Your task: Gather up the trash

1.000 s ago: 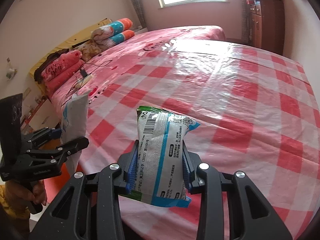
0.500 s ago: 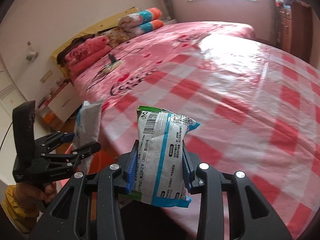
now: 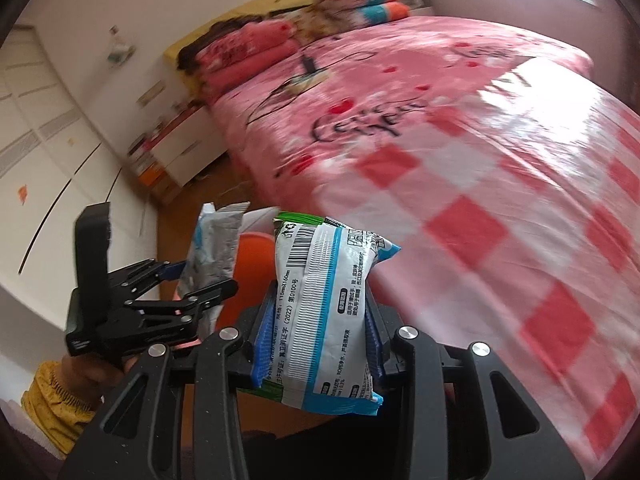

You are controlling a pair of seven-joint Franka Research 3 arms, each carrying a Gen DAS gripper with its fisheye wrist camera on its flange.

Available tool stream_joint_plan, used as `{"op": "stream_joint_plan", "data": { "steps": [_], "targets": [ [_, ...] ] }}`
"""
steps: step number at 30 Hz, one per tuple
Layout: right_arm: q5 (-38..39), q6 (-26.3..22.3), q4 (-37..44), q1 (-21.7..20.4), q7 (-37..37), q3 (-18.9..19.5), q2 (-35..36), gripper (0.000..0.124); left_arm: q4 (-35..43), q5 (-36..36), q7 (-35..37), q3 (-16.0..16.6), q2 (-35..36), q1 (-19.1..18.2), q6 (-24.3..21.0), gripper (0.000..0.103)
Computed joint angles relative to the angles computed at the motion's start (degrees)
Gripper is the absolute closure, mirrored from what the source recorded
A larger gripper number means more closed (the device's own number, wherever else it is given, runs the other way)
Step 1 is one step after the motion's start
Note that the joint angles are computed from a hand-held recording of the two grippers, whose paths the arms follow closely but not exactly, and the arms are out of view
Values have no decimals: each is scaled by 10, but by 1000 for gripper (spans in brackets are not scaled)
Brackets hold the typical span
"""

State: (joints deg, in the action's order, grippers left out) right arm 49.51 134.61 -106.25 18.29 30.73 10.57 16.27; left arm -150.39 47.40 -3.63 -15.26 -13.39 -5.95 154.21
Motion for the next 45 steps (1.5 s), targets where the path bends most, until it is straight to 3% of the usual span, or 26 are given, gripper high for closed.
{"op": "stream_joint_plan", "data": {
  "steps": [12,15,17,20,26,32,41,45],
  "targets": [
    [-58,-40,26,52,9,23,28,85,-95,-48,-25,6,-50,26,22,33],
    [-74,-52,42,59,23,24,47,80,-95,-58,-18,10,-36,33,28,32],
    [-71,-56,50,58,34,25,59,64,-97,-69,-15,15,-28,37,31,31],
    [-63,-41,52,54,46,24,65,51,-102,-63,-25,14,-27,50,46,23],
    [-42,30,36,39,51,21,58,34,-64,-21,-38,2,-12,57,7,17],
    [-29,50,36,18,58,19,59,34,-17,13,-49,2,7,42,-44,13],
    [3,140,9,-2,23,19,39,34,46,76,-77,14,42,23,-48,13],
    [21,152,12,-15,22,19,41,33,88,96,-75,17,68,9,-59,13]
  ]
}}
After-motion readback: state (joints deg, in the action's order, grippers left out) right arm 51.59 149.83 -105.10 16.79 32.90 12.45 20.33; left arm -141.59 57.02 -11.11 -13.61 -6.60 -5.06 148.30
